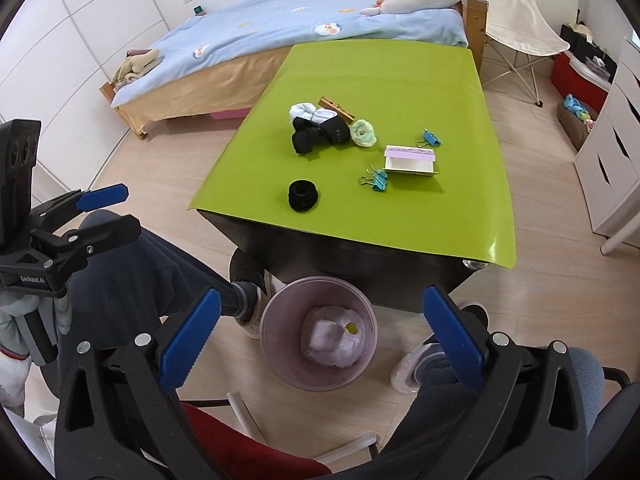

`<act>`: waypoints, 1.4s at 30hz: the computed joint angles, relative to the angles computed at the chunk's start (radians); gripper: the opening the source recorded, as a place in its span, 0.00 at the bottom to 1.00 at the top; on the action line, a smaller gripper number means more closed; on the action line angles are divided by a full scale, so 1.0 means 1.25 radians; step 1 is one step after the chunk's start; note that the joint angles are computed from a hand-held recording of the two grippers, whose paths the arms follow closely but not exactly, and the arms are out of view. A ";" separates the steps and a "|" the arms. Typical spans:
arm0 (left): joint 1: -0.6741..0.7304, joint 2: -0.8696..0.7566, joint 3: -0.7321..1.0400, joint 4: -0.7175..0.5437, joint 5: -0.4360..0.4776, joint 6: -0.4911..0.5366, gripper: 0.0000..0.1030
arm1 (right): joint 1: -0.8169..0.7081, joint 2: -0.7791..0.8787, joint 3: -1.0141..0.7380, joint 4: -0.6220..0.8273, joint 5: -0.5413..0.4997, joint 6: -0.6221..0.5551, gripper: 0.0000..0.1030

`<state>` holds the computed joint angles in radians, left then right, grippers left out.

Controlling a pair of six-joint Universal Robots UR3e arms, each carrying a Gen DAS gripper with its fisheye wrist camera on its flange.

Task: Collect trash
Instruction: 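Move the left tool to the black scrunchie and close on it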

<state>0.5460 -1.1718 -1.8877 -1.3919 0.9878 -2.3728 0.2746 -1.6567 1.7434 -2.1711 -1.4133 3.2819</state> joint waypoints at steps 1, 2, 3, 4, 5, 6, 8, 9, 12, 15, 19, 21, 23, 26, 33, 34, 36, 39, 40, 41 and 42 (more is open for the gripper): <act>-0.003 -0.002 0.001 0.003 0.002 -0.001 0.93 | -0.003 0.000 -0.001 0.000 0.002 0.001 0.97; -0.006 -0.005 0.003 0.004 0.002 -0.002 0.93 | -0.006 0.000 -0.003 0.001 0.004 0.001 0.97; -0.010 -0.007 0.004 0.007 0.004 -0.004 0.93 | -0.009 0.001 -0.005 0.001 0.005 0.002 0.97; -0.014 -0.011 0.005 0.011 0.006 -0.007 0.93 | -0.012 0.002 -0.008 0.003 0.007 0.001 0.97; -0.019 -0.017 0.009 0.014 0.007 -0.009 0.93 | -0.012 0.005 -0.010 0.003 0.007 0.001 0.97; -0.023 -0.020 0.009 0.019 0.009 -0.011 0.93 | -0.016 0.009 -0.016 0.003 0.008 0.000 0.97; -0.036 -0.033 0.016 0.035 0.016 -0.021 0.93 | -0.022 0.017 -0.030 0.007 0.008 -0.001 0.97; -0.044 -0.042 0.021 0.043 0.020 -0.027 0.93 | -0.025 0.022 -0.038 0.011 0.007 -0.002 0.97; -0.069 -0.073 0.039 0.067 0.027 -0.043 0.93 | -0.035 0.040 -0.060 0.015 0.005 -0.007 0.97; -0.101 -0.112 0.061 0.099 0.038 -0.066 0.93 | -0.050 0.060 -0.084 0.019 0.008 -0.013 0.97; -0.151 -0.186 0.105 0.144 0.060 -0.101 0.93 | -0.062 0.091 -0.117 0.025 0.001 -0.022 0.97; -0.173 -0.226 0.129 0.161 0.072 -0.115 0.93 | -0.069 0.101 -0.128 0.031 -0.001 -0.027 0.97; -0.200 -0.271 0.158 0.176 0.087 -0.131 0.93 | -0.075 0.113 -0.141 0.036 -0.003 -0.032 0.97; -0.233 -0.333 0.200 0.187 0.111 -0.150 0.93 | -0.082 0.131 -0.156 0.042 -0.005 -0.035 0.97; -0.316 -0.496 0.319 0.195 0.190 -0.186 0.93 | -0.097 0.142 -0.155 0.046 -0.005 -0.036 0.97; -0.326 -0.517 0.338 0.192 0.200 -0.190 0.93 | -0.098 0.141 -0.153 0.047 -0.005 -0.036 0.97; -0.347 -0.560 0.373 0.186 0.223 -0.199 0.93 | -0.102 0.137 -0.147 0.046 -0.004 -0.036 0.97; -0.379 -0.621 0.425 0.175 0.264 -0.208 0.93 | -0.109 0.129 -0.138 0.047 -0.005 -0.036 0.97; -0.389 -0.639 0.439 0.174 0.280 -0.214 0.93 | -0.110 0.127 -0.135 0.047 -0.005 -0.036 0.97; -0.395 -0.649 0.446 0.176 0.290 -0.217 0.93 | -0.113 0.124 -0.129 0.046 -0.004 -0.036 0.97; -0.402 -0.664 0.457 0.175 0.302 -0.221 0.93 | -0.115 0.122 -0.125 0.045 -0.005 -0.036 0.97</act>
